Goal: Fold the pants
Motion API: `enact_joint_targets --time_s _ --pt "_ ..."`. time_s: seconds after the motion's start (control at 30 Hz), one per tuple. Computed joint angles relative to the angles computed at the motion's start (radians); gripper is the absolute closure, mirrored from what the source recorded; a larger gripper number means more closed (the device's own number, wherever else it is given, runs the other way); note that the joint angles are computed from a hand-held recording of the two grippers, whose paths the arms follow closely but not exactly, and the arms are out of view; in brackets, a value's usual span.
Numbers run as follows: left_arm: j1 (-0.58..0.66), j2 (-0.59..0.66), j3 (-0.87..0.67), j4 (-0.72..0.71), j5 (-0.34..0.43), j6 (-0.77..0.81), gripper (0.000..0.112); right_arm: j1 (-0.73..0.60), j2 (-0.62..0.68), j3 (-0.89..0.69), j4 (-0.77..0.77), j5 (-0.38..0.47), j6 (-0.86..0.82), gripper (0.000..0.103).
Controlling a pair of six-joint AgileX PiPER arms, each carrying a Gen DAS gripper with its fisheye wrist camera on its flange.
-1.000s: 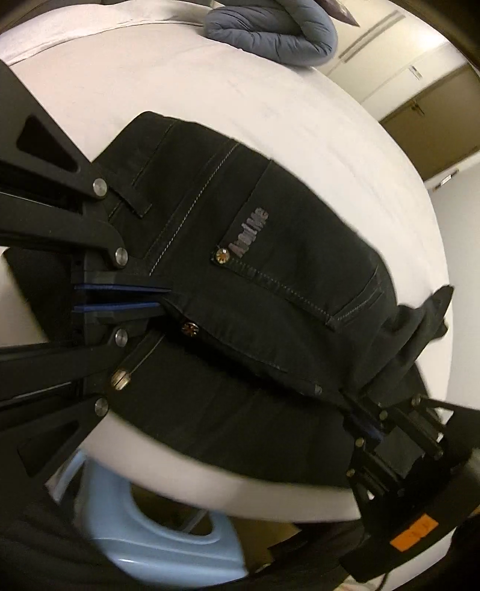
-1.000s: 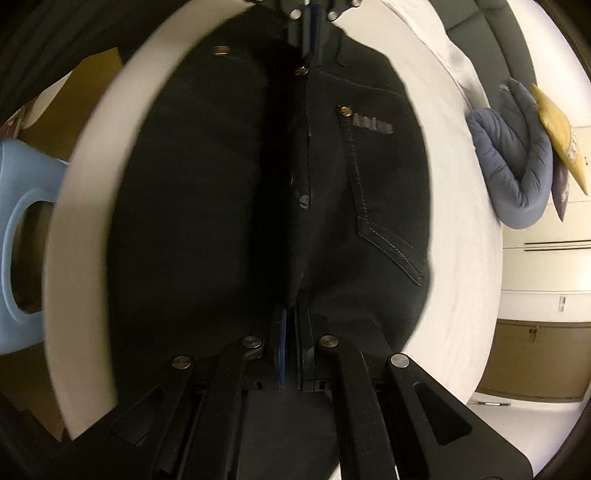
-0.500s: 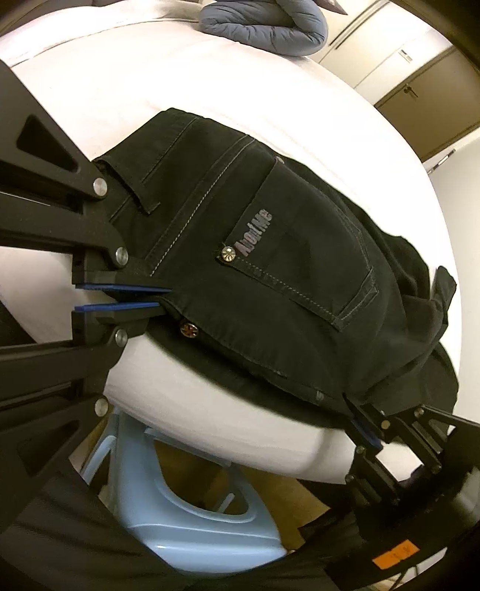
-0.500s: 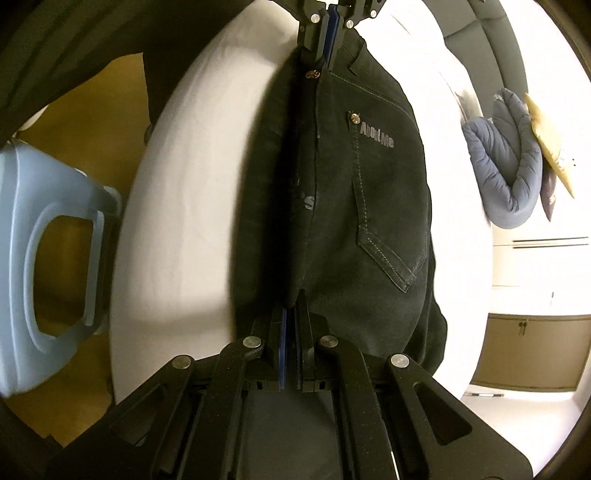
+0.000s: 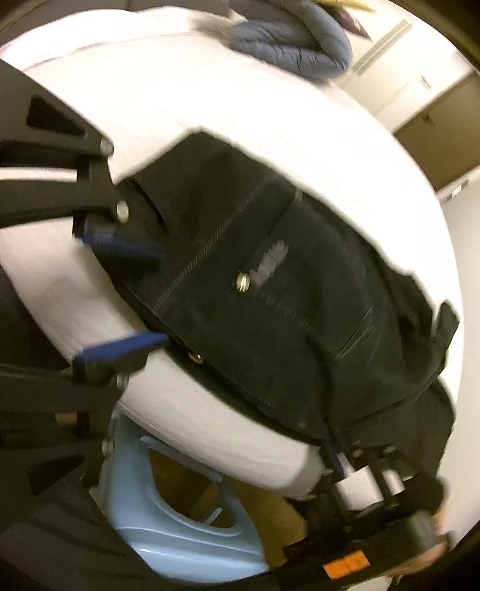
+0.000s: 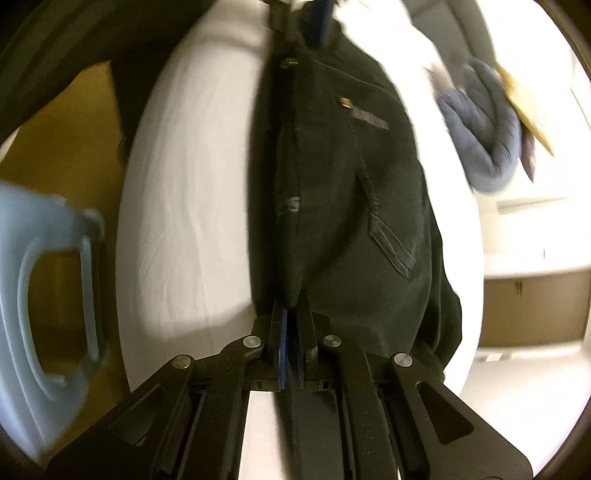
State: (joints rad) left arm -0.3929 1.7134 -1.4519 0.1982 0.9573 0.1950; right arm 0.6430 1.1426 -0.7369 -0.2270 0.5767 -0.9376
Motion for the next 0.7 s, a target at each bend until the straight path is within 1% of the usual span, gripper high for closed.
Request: enact_joint_targets --time_s 0.03,0.07,0.13,0.2,0.27,0.3,0.33,0.37,0.4,0.43,0.47,0.5,0.53,0.57,0.63,0.67,0.7 --pt "-0.003 -0.014 -0.015 0.006 0.010 -0.021 0.059 -0.012 -0.001 0.002 0.025 -0.011 0.016 0.098" --pt "-0.006 -0.025 -0.040 0.001 0.015 -0.040 0.052 -0.030 0.000 0.004 0.063 -0.020 0.009 0.098" --pt "-0.013 -0.027 -0.097 -0.008 -0.006 -0.113 0.045 -0.071 -0.007 0.012 0.155 -0.043 -0.021 0.096" --pt "-0.003 0.022 -0.182 -0.066 -0.021 -0.156 0.045 -0.106 -0.008 0.025 0.242 -0.075 -0.017 0.095" --pt "-0.022 0.106 -0.261 -0.045 -0.055 -0.258 0.045 -0.119 0.001 0.027 0.284 -0.088 0.029 0.095" --pt "-0.021 0.141 -0.289 -0.060 -0.060 -0.280 0.045 -0.126 0.010 0.030 0.304 -0.102 0.041 0.094" --pt "-0.015 0.198 -0.342 -0.108 -0.052 -0.293 0.047 -0.134 0.013 0.032 0.326 -0.108 0.047 0.093" --pt "-0.012 0.249 -0.384 -0.138 -0.041 -0.316 0.053 -0.146 0.012 0.032 0.367 -0.105 0.031 0.090" --pt "-0.011 0.311 -0.437 -0.152 -0.008 -0.346 0.056 -0.177 0.003 0.026 0.444 -0.084 -0.024 0.089" --pt "-0.013 0.359 -0.466 -0.157 0.023 -0.367 0.061 -0.212 -0.003 0.015 0.514 -0.050 -0.078 0.084" --pt "-0.024 0.391 -0.477 -0.140 0.041 -0.398 0.064 -0.256 -0.004 0.002 0.597 -0.005 -0.140 0.077" --pt "-0.036 0.396 -0.451 -0.117 0.025 -0.432 0.064 -0.316 -0.002 -0.013 0.687 0.055 -0.200 0.073" --pt "-0.042 0.379 -0.414 -0.099 -0.009 -0.456 0.063 -0.401 0.004 -0.035 0.786 0.141 -0.284 0.070" --pt "-0.046 0.371 -0.408 -0.093 -0.007 -0.472 0.063 -0.499 0.015 -0.060 0.886 0.241 -0.330 0.068" --pt "-0.050 0.368 -0.429 -0.091 0.034 -0.494 0.064 -0.699 0.071 -0.157 1.019 0.418 -0.331 0.044" --pt "-0.057 0.360 -0.438 -0.080 0.047 -0.505 0.064 -0.799 0.126 -0.223 1.077 0.486 -0.302 0.040" --pt "-0.065 0.349 -0.435 -0.067 0.042 -0.512 0.064 -0.876 0.184 -0.286 1.118 0.548 -0.280 0.038"
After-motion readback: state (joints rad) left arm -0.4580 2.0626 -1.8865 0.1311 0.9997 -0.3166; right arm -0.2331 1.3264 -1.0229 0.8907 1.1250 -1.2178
